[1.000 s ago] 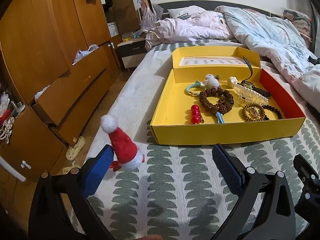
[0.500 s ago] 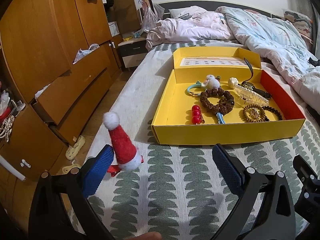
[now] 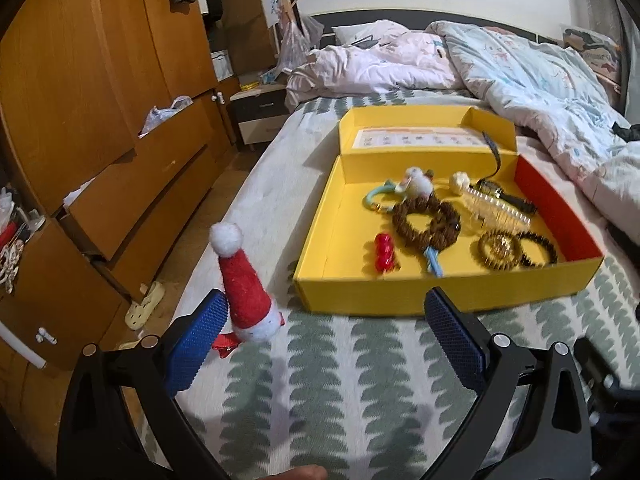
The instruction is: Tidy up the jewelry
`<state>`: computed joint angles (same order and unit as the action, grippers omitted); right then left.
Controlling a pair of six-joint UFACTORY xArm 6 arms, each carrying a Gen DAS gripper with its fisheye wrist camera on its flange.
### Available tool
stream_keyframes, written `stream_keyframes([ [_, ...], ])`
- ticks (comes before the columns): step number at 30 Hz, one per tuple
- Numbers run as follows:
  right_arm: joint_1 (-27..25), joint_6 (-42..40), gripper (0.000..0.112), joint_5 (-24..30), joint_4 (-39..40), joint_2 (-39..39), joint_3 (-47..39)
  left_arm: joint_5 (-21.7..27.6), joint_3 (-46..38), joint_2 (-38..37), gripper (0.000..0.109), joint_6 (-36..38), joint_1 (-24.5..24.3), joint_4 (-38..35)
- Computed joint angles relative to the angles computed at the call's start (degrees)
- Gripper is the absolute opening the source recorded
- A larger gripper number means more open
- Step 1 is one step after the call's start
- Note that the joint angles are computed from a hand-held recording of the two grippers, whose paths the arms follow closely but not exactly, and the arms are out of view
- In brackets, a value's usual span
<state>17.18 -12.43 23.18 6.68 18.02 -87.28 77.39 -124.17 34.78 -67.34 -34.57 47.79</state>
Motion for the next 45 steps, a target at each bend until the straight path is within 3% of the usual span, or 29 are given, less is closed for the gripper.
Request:
stream_keyframes([
  [10,-0.8,2.7,0.098,1.9,-1.8,1.2,-2.0,-8.0,-9.1,6.0,0.097,7.6,4.1,-7.9],
  [18,-1.1,2.6,0.098,3.3,-1.1,2.0,-3.3,-5.4,-25.2,16.0,0.097,14.4,4.9,-13.0],
  [24,-0.9,3.6,0.098,3.6,-2.7,2.0,-3.2,-13.4,-16.5,10.5,0.097,15.0,6.5,-17.0],
  [36,-0.8,3.4,0.098,3.4,-2.5,2.1,-3.1,-17.6,-11.8,8.6,0.097,16.1,8.4,-23.1],
  [45,-0.5,3.6,0.098,3.3,-3.5,2.4,-2.9,-17.5,-10.6,9.5,0.097,18.4,9.3,-26.6],
])
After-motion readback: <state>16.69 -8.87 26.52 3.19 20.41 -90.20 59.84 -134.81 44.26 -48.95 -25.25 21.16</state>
